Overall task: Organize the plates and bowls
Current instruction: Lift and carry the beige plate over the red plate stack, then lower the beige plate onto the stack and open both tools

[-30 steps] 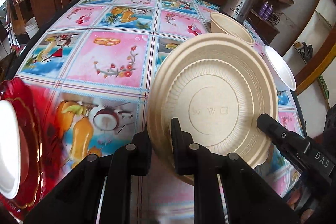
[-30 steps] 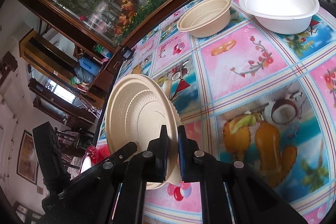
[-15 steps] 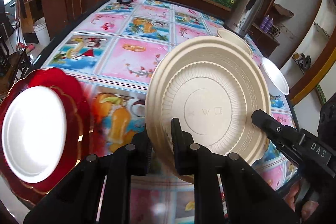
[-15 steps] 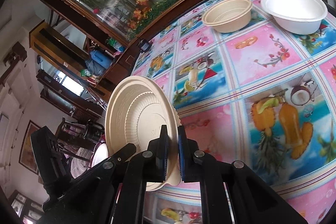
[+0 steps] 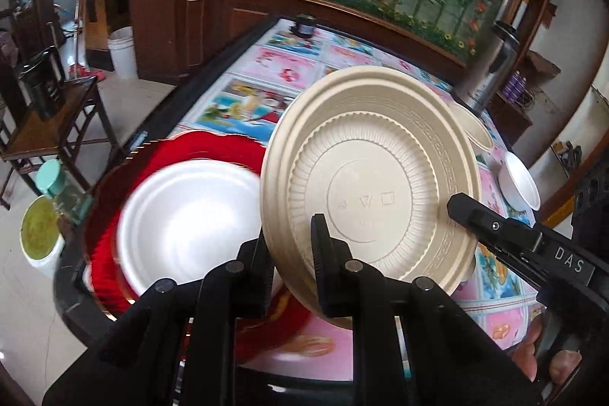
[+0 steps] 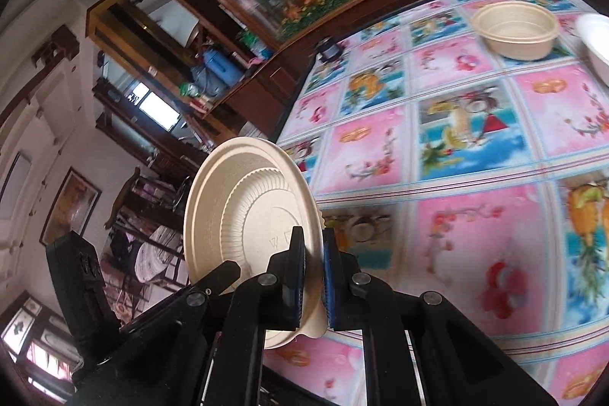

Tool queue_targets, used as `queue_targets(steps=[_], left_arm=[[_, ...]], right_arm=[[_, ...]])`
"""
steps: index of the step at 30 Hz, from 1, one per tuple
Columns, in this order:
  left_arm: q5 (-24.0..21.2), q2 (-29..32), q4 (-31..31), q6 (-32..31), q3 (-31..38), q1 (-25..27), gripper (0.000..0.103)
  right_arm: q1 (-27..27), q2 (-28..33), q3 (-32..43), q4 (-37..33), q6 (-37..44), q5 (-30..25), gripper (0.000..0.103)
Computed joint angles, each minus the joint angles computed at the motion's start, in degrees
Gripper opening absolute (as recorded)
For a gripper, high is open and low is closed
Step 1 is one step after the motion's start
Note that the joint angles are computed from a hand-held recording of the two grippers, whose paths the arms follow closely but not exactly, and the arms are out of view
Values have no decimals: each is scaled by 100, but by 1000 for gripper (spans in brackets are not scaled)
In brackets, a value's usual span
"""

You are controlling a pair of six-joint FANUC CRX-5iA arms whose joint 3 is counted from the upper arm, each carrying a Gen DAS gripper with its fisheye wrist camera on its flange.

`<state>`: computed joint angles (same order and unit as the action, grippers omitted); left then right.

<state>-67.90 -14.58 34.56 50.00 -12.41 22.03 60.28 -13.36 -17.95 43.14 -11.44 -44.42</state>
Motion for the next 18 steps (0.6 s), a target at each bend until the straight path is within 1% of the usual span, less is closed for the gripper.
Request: queue_targets(steps=[7, 10, 14, 18], left_arm=[[-128, 138, -186, 66, 122, 500, 16], [-188, 181, -229, 59, 134, 663, 16], [-252, 244, -321, 66, 163, 782, 16], [-488, 380, -316, 101, 223, 891, 16]], right_arm=[[-64, 702, 747, -797, 905, 338, 8], [-62, 898, 941, -1064, 1153, 419, 8], [-51, 1102, 1164, -1391, 1442, 436, 8], [-46, 1235, 1350, -1653, 1655, 369, 8]])
